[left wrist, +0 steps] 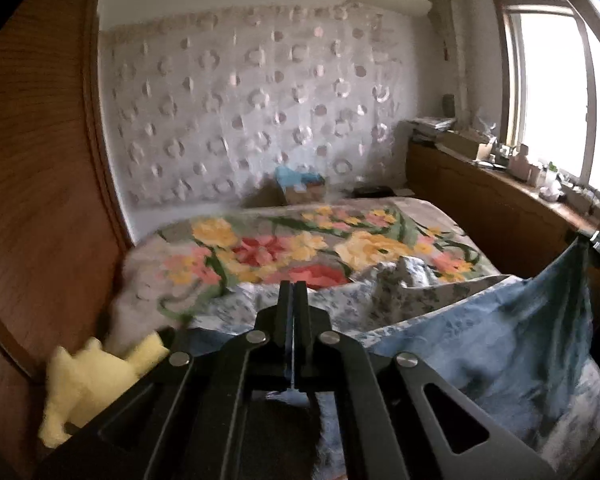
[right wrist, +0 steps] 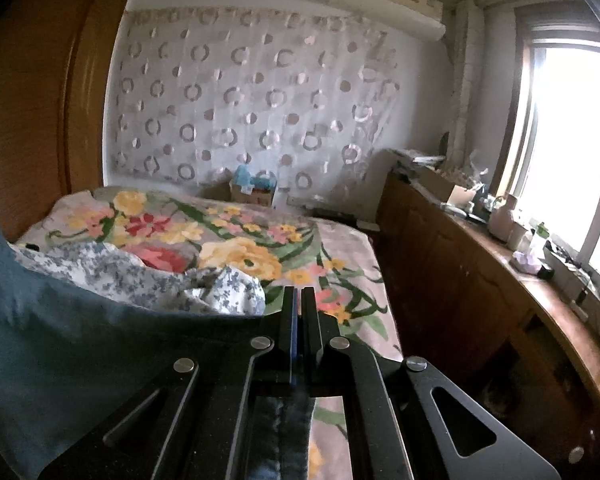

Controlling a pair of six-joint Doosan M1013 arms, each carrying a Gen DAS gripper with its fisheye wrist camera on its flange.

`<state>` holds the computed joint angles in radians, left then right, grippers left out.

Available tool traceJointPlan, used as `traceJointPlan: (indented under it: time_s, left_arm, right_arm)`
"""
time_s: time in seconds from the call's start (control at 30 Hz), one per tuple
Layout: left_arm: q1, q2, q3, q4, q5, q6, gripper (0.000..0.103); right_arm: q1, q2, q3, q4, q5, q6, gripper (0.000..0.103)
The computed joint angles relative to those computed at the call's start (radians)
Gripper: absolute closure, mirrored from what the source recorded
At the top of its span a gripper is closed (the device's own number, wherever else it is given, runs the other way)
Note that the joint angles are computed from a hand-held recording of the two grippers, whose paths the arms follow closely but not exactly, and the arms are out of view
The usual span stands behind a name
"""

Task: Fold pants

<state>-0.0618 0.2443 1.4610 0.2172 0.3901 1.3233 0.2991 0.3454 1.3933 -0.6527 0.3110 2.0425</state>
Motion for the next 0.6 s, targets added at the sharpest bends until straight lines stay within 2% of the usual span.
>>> traceJointPlan:
  time_s: [0.1,0.17,0.2,0.3,0.37,0.43,0.5,0.53,0.6]
  left_arm:
    - [0.008,0.015,-0.021,-0.037,0.022,0.049,0.103]
    - [0.01,0.019,-0.02,-0.049,0.031,0.057,0.103]
    - [0.013,0.016,-0.012,-0.101,0.033,0.103,0.103]
    - [0.004,0.007,0.008,-0.099,0.039,0.114,0.103]
    - [0.003,0.006,0.012,-0.165,0.064,0.188,0.102]
    - [-0.013,0.0,0.029,-0.163,0.078,0.191,0.093]
    - [-0.017,0.004,0.03,-0.179,0.099,0.212,0.071]
    - [-0.018,0.005,0.032,-0.198,0.107,0.228,0.067]
    - [-0.016,0.007,0.033,-0.248,0.132,0.264,0.066]
  right_arm:
    - [0.005,0.032,-0.036,0.01,0.037,-0.008,0.103]
    - [0.007,0.048,-0.054,0.107,0.068,-0.103,0.103]
    - [0.007,0.053,-0.066,0.156,0.086,-0.152,0.103]
    - [0.009,0.045,-0.049,0.231,0.079,-0.203,0.103]
    - [0.01,0.034,-0.037,0.264,0.078,-0.222,0.103]
    - [0.005,0.023,-0.027,0.343,0.081,-0.289,0.102]
    - [0.002,0.019,-0.029,0.367,0.102,-0.308,0.1]
    - [-0.001,0.016,-0.026,0.378,0.107,-0.317,0.097]
    - [-0.017,0.011,-0.029,0.446,0.119,-0.374,0.089]
